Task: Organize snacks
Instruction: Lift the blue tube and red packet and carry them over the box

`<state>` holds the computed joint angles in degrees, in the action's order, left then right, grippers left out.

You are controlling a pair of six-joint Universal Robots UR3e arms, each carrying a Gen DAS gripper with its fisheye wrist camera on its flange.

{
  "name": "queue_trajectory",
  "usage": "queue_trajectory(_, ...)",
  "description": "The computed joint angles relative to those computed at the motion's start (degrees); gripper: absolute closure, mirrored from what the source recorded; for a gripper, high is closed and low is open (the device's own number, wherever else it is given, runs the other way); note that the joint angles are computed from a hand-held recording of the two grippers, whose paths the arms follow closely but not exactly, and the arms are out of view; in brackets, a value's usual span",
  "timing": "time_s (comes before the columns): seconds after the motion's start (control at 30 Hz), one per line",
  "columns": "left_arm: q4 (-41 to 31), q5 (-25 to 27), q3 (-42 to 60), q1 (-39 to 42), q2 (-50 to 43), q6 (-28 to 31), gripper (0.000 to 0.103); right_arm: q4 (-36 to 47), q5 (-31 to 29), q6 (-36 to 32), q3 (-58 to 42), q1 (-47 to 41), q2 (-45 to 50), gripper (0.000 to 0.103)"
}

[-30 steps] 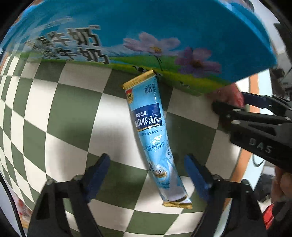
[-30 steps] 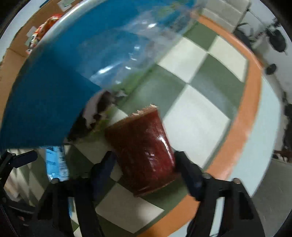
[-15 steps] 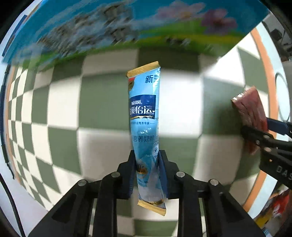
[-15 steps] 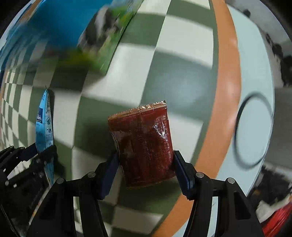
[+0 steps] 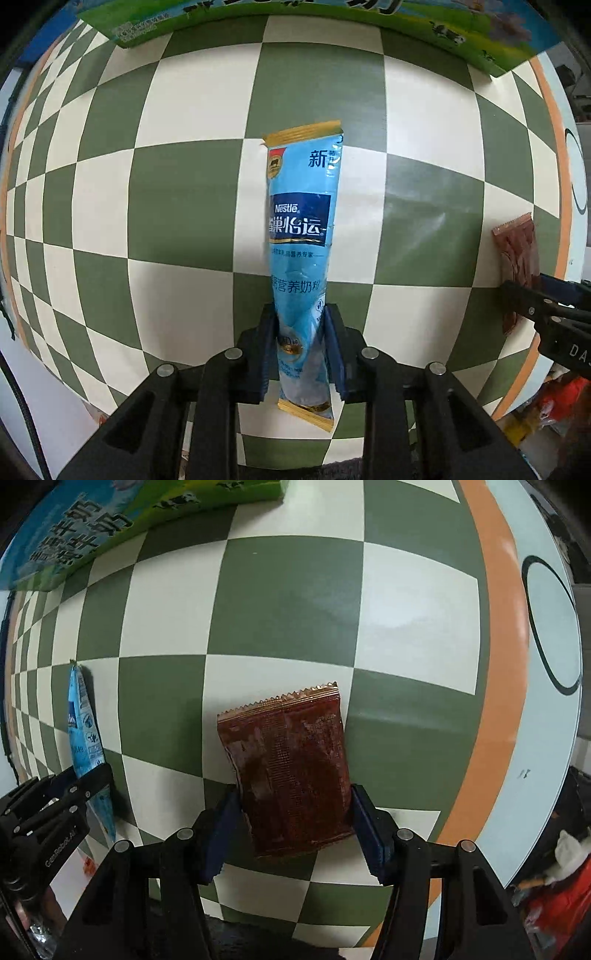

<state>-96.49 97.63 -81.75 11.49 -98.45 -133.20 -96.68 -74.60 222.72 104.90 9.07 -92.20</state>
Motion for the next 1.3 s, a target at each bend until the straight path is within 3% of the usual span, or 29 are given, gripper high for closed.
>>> queue_trajectory(0.2, 0.5, -0.1, 5.5, -0.4, -5.1, 0.7, 0.078, 1.3, -1.6, 1.4, -4.5, 2.1, 5.3, 0.039)
queue_trajectory(0.23, 0.2, -0.3, 5.9, -0.4, -5.1, 0.6, 0.079, -2.3, -1.3, 3.9, -6.0, 4.8, 9.2, 0.039)
queue_trajectory(0.27, -3.5, 0.3, 5.7, -0.1, -2.7, 1.1, 0.08, -1.2, -2.0, 4.8, -8.1, 5.8, 10.6, 0.039)
queue_trajectory(0.53, -0.9, -0.1, 0.9, 1.6, 0.6, 2.8, 0.084, 2.8, -5.9, 11.3, -18.7, 12.9, 17.4, 0.041)
queue_trajectory(0.7, -0.9, -0.4, 0.0, 2.1, 1.7, 3.7, 0.088, 1.7, -6.7, 14.7, -17.5, 14.1, 16.0, 0.041)
queue_trajectory(0.97, -6.7, -2.0, 5.9, 1.7, 1.4, 4.4, 0.09, -3.7, -4.3, 19.6, -6.4, 13.7, 5.9, 0.041)
queue_trajectory(1.3, -13.9, -6.0, 14.8, 2.7, 0.7, 6.8, 0.09, -1.9, -5.4, 22.4, -7.1, 14.0, -0.9, 0.041)
